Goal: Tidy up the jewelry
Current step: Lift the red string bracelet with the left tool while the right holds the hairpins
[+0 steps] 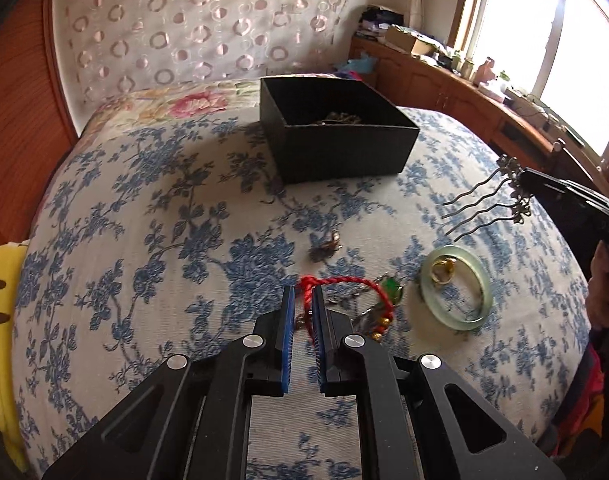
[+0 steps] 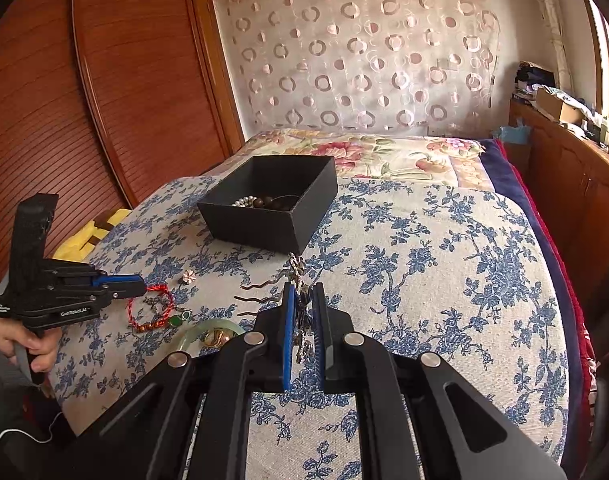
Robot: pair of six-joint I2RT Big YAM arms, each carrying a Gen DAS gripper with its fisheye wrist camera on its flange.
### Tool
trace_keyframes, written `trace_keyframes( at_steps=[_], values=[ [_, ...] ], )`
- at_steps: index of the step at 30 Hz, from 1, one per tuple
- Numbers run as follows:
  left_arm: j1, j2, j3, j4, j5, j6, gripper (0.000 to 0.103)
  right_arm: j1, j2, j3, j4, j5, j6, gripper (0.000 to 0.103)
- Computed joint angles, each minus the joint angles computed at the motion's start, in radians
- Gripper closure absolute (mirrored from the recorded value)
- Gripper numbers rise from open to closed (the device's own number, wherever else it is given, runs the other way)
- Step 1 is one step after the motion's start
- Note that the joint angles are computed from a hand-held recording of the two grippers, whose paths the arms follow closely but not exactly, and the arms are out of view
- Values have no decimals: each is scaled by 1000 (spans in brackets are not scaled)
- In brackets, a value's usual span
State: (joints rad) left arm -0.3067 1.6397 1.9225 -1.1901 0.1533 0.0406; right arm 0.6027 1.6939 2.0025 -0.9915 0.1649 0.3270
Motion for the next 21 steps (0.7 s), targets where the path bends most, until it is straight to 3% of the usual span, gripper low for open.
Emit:
trace_keyframes(
  at_steps=[4, 14, 15, 18, 21],
  values=[
    [11, -1, -5, -2, 3, 0, 83, 0, 1, 1, -1, 1, 1, 93],
    [18, -11, -38, -4, 6, 7, 83, 0, 1, 1, 0, 0, 2, 93],
    [19, -9, -36, -5, 8, 5, 84, 0, 1, 1, 0, 0, 2, 93],
    [22, -9, -37, -7, 19, 6, 101, 0, 1, 2, -1, 0, 1, 93],
    [23, -23, -44, 16, 28, -2, 101, 0, 2, 1, 1, -1, 2, 93]
  ],
)
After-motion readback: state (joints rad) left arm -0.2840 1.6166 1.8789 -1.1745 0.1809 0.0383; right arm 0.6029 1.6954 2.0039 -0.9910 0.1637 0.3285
